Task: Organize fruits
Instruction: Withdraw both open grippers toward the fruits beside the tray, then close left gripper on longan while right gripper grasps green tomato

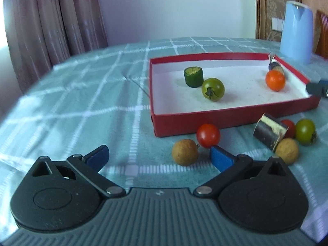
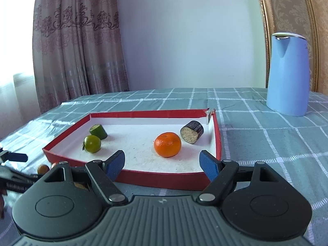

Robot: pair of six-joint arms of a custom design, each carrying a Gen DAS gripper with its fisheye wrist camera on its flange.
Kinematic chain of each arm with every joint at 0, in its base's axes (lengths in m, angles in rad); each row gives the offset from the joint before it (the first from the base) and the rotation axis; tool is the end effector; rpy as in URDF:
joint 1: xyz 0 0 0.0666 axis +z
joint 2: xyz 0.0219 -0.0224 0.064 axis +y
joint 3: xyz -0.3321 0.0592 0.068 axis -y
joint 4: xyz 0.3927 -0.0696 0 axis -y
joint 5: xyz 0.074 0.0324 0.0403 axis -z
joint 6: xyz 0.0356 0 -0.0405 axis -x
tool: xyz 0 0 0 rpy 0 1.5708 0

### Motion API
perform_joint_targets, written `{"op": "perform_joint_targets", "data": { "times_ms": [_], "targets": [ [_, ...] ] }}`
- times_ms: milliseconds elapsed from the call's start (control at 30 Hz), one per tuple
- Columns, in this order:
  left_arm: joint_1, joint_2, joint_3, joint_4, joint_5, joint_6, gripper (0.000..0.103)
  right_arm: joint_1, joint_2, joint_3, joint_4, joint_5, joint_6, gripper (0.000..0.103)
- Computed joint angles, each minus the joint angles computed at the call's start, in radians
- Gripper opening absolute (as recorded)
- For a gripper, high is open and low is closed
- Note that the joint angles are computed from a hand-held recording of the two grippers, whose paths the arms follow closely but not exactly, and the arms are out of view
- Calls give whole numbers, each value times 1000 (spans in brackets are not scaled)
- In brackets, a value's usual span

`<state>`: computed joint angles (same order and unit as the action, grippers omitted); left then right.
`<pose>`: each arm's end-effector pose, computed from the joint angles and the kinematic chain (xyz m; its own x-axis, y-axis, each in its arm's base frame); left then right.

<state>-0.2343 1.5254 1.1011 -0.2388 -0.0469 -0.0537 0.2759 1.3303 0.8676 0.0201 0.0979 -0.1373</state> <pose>0.5050 -0.1192 0.2362 -0.5874 0.1953 -0.7854 0.2278 0.9711 0.0711 0.4427 0.1213 0.2470 -0.4337 0.0188 -0.9009 -0.1280 0.9884 0.0822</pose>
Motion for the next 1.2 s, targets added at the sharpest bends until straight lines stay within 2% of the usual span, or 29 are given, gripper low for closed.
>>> {"op": "perform_joint_targets", "data": {
  "times_ms": [100,267,333,400,467,567,733,867,967,1067,1200],
  "targets": [
    [22,4,8,-18,56,43,103,16,1,-3,6,26,32,80],
    [11,-24,-32,28,32,11,89,25,-11,-19,26,38,49,80],
    [11,-34,-47,48,51,-1,76,26,-14,-21,24,35,50,80],
    [5,-47,-68,77,60,-22,44,29,-17,-24,25,38,57,80],
    [-3,-52,-77,90,72,-58,35,32,-15,-24,27,43,66,80],
    [-9,-51,-80,96,61,-64,34,34,-14,-22,20,41,68,80],
    [12,-44,-69,80,123,-29,32,30,-27,-23,-25,18,48,80],
    [16,-41,-62,70,172,-54,32,24,-45,-39,-46,-10,25,80],
    [22,-31,-47,58,199,-38,34,12,-51,-45,-57,-43,-6,80],
    [21,-32,-51,63,198,-36,34,8,-57,-50,-60,-58,-29,80],
    [19,-33,-53,65,194,-36,35,20,-64,-55,-69,-63,-1,80]
  ]
}}
